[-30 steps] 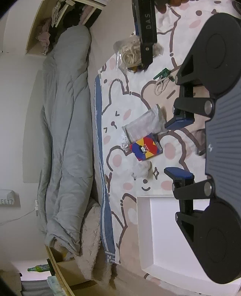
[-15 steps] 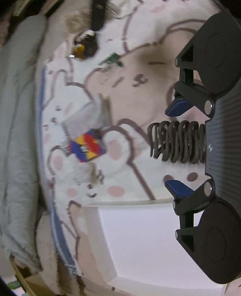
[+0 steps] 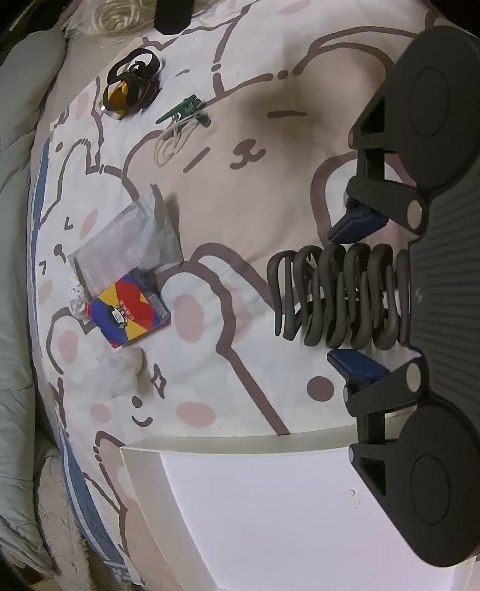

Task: Organize objects
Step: 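Lift the coiled spring with the left tool while the right tool lifts the cable bag, then carry the spring with the left tool while the right tool carries the bag toward the white tray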

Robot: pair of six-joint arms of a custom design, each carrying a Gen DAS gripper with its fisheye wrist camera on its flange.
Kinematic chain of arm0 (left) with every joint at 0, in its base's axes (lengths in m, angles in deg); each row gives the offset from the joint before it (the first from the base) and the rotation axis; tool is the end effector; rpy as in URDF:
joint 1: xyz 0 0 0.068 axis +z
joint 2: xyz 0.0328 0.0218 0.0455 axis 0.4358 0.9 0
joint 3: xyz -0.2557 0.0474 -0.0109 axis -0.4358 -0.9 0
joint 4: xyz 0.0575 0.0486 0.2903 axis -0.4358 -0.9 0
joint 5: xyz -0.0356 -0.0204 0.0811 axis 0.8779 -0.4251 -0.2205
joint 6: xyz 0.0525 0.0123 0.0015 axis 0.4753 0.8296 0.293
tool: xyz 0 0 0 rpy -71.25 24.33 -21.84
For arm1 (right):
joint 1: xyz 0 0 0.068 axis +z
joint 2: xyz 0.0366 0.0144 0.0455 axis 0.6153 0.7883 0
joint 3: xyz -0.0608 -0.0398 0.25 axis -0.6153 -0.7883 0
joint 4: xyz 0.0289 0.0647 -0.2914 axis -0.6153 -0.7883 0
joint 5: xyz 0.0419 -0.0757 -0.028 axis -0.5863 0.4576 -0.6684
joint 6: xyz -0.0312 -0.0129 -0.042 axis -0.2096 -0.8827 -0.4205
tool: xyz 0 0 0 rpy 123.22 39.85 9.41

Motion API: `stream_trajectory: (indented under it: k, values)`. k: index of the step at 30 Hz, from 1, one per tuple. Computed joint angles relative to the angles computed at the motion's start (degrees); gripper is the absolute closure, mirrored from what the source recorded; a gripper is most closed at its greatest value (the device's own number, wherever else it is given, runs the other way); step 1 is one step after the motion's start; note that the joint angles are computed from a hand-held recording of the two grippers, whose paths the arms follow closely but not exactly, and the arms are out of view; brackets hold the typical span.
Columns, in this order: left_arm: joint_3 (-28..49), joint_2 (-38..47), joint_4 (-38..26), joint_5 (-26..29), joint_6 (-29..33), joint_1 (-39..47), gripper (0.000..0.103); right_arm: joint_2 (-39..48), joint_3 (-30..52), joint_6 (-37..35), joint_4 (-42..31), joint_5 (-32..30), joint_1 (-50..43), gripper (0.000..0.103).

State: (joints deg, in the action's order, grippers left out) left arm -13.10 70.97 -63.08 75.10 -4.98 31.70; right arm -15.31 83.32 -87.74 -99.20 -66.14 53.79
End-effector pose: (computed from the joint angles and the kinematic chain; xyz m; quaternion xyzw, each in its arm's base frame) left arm 0.2563 0.0248 0.2437 0.0155 0.9843 -0.0021 0.1760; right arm 0.2812 0.0864 0.2935 -0.1614 0.9180 0.1333 0.3367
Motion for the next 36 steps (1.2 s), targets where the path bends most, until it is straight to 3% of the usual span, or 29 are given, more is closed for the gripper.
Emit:
stream_trajectory:
  k: [6,12,36]
  values:
    - [0.26,1.47,-0.82,-1.76,-2.32,-0.66,0.034,0.84,0.25,0.57,-0.09,0.74,-0.03,0.022]
    - [-0.62,0.75,0.67,-3.58,-2.19,-2.09,0.038,0.53,0.14,0.61,0.0,1.31,0.46,0.022]
    - [0.96,-17.45,9.96,-6.94,-10.04,-4.57,0.039,-2.73,-0.98,3.91,3.78,2.05,-2.18,0.022]
